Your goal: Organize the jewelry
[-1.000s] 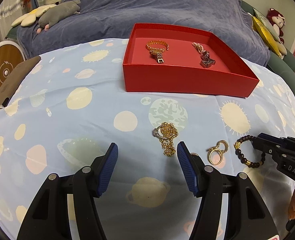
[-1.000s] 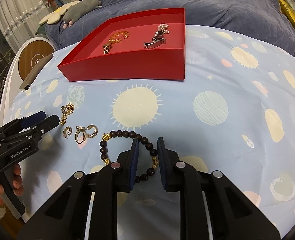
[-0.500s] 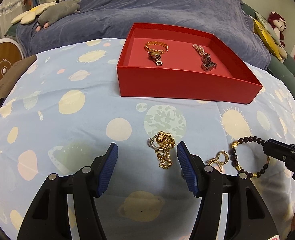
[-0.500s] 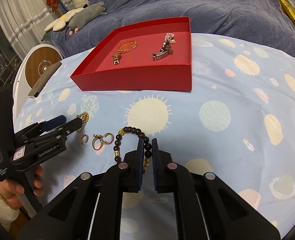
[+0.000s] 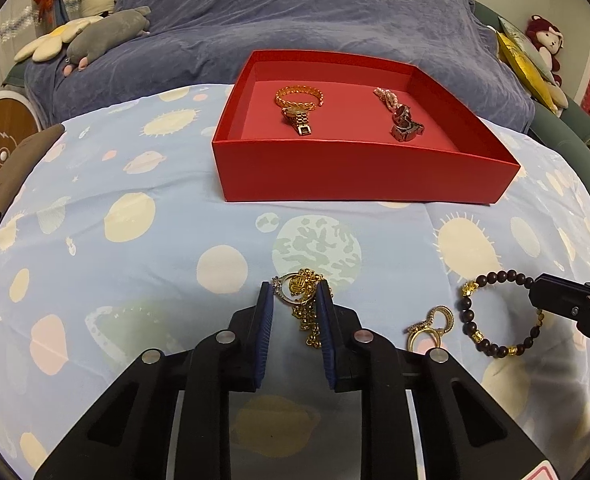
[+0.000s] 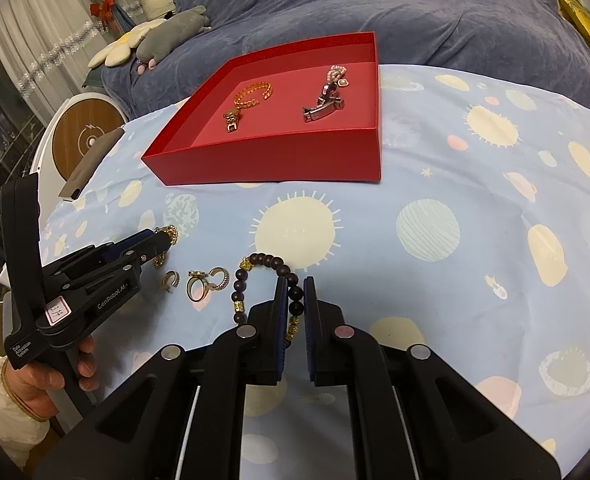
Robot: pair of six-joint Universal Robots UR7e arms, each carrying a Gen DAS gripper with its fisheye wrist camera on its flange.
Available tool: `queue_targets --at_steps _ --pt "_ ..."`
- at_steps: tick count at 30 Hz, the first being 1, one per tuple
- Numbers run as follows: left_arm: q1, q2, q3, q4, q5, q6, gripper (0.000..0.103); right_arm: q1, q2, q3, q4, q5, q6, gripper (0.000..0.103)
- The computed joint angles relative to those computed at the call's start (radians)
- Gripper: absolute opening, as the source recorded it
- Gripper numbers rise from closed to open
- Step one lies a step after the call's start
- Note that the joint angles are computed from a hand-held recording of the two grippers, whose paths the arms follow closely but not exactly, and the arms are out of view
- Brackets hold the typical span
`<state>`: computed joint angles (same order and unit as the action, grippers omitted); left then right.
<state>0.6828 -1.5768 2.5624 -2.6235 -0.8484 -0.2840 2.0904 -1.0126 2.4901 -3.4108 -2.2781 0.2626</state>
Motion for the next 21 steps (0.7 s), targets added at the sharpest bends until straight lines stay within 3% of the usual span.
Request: queue_targets --at_steps 2,4,17,21 --pt "-0.005 -0.007 0.002 0.002 -0.004 0.003 0.018 0.003 -0.002 -0.001 0.001 -0.001 -0.001 0.007" --pt "-0.008 -0.022 0.002 0.004 -0.021 0.012 0.001 0.004 -0.003 0.001 -0.001 0.001 -0.001 0.007" --pt "-0.007 -0.12 -0.014 0.078 -0.114 -0.006 0.0 0.011 -0.016 0.005 -0.002 0.005 0.001 0.007" --pt "-0.019 -0.096 0.0 0.087 -0.1 -0.02 0.015 0.012 -0.016 0.003 0.001 0.01 0.003 0.007"
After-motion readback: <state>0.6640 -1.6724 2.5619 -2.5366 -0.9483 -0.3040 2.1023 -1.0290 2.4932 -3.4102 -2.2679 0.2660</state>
